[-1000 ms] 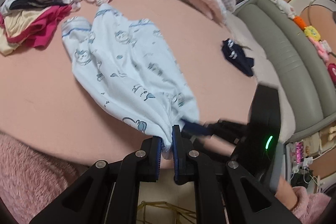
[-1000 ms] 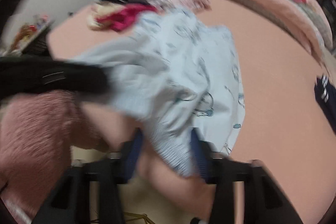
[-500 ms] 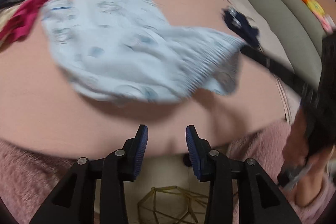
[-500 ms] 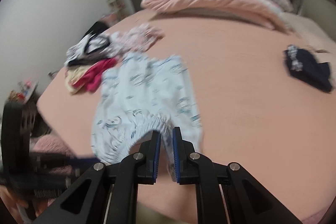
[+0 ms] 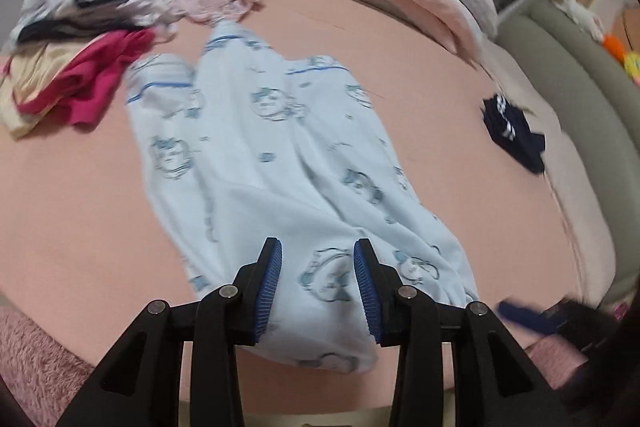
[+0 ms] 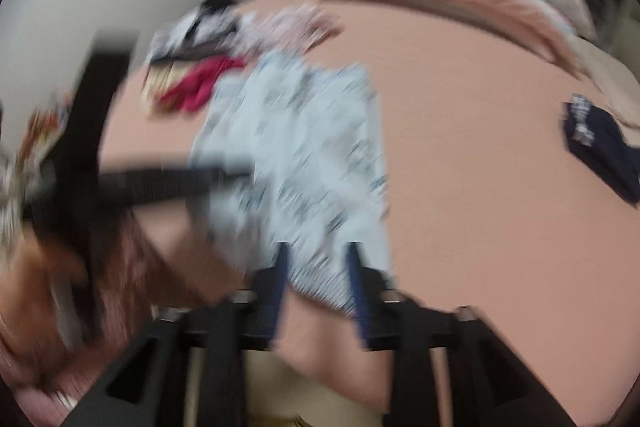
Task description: Fold clothes
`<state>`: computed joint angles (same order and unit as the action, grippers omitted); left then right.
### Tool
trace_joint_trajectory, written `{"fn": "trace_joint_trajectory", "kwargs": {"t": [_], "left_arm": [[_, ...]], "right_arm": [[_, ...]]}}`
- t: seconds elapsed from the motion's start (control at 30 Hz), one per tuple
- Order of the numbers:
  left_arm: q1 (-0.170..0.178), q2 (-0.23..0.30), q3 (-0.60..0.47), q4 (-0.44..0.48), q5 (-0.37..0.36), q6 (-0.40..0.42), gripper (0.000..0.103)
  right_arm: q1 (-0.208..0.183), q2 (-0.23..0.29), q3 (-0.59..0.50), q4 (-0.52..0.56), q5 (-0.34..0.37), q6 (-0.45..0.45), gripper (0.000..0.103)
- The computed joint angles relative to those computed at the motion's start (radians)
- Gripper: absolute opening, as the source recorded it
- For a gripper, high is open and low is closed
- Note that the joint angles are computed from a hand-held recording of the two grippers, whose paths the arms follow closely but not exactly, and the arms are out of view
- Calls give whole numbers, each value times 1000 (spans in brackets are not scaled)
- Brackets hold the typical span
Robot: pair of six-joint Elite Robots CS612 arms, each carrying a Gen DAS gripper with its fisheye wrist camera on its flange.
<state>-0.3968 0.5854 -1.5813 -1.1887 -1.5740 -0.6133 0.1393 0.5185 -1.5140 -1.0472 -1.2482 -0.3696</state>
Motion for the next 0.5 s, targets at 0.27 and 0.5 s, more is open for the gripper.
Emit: {"fn": "trace_joint_trajectory", "kwargs": {"t": [0.27, 0.5], "left_arm": [[-2, 20, -46, 125, -145, -64, 34], [-44, 9, -5, 196, -119, 124, 34]], "right_arm": [[99, 79, 17, -202, -408, -105, 38], [36, 30, 50, -245, -248, 190, 9]]}}
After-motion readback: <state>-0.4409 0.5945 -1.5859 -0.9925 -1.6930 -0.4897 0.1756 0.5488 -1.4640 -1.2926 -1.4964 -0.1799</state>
